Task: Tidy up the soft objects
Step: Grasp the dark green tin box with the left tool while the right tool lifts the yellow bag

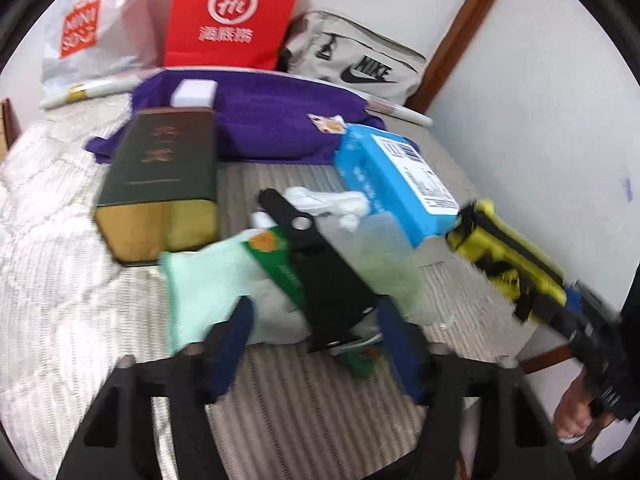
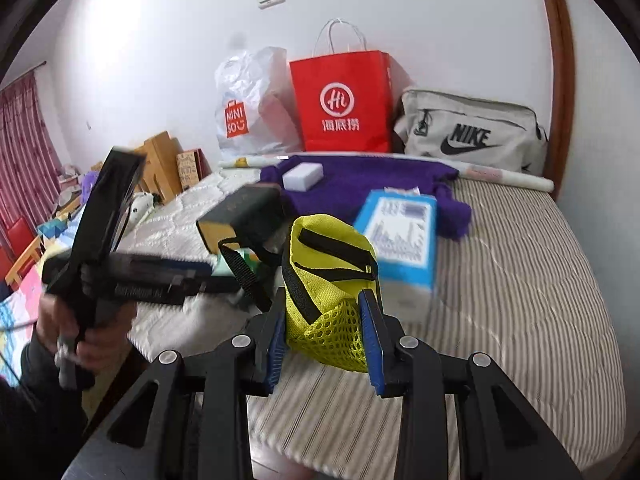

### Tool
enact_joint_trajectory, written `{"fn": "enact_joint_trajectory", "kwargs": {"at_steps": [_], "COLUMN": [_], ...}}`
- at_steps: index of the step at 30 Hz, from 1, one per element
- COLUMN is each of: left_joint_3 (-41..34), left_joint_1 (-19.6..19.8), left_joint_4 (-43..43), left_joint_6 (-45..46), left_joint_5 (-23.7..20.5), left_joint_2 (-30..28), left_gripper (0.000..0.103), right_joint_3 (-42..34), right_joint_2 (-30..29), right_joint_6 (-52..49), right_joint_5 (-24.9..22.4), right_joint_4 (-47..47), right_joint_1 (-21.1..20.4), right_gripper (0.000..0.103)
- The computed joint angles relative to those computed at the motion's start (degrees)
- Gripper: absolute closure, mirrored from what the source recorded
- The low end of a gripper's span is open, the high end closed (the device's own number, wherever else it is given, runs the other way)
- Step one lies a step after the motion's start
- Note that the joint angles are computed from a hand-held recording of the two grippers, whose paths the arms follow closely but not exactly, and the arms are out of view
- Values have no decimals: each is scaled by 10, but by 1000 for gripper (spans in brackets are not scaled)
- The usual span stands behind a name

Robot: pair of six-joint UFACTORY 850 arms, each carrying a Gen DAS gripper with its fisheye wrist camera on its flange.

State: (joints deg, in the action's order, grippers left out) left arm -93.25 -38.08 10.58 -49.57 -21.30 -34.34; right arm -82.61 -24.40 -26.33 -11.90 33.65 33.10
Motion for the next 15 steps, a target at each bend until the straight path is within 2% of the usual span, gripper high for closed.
{"fn": "enact_joint_trajectory", "kwargs": {"at_steps": [2,4,6,7,12,15], "left_joint_3": [-1,-2,-7,-11,-41,-52], "left_joint_1": [6,7,8,9,6,8], "left_joint_4": [-58,-68,-76,-82,-61,-75], "left_joint_6": [45,49,60,67,53,56], "left_joint_5": [15,22,21,19,-25,-31], "left_joint_2": [-6,-10,-14,-17,-38,-47], "left_gripper": [53,59,72,73,74,71], "right_joint_3": [19,37,47,49,52,56], "right_joint_2": [9,15,15,13,3,2], "right_joint_6": [-5,-6,-3,3,-1,-40], "right_joint_5": [2,6,6,5,-2,2], "right_joint_4": [10,18,25,25,45,89], "right_joint_1": [-3,-6,-10,-12,-23,-25], "right_gripper": [69,69,69,69,69,69]}}
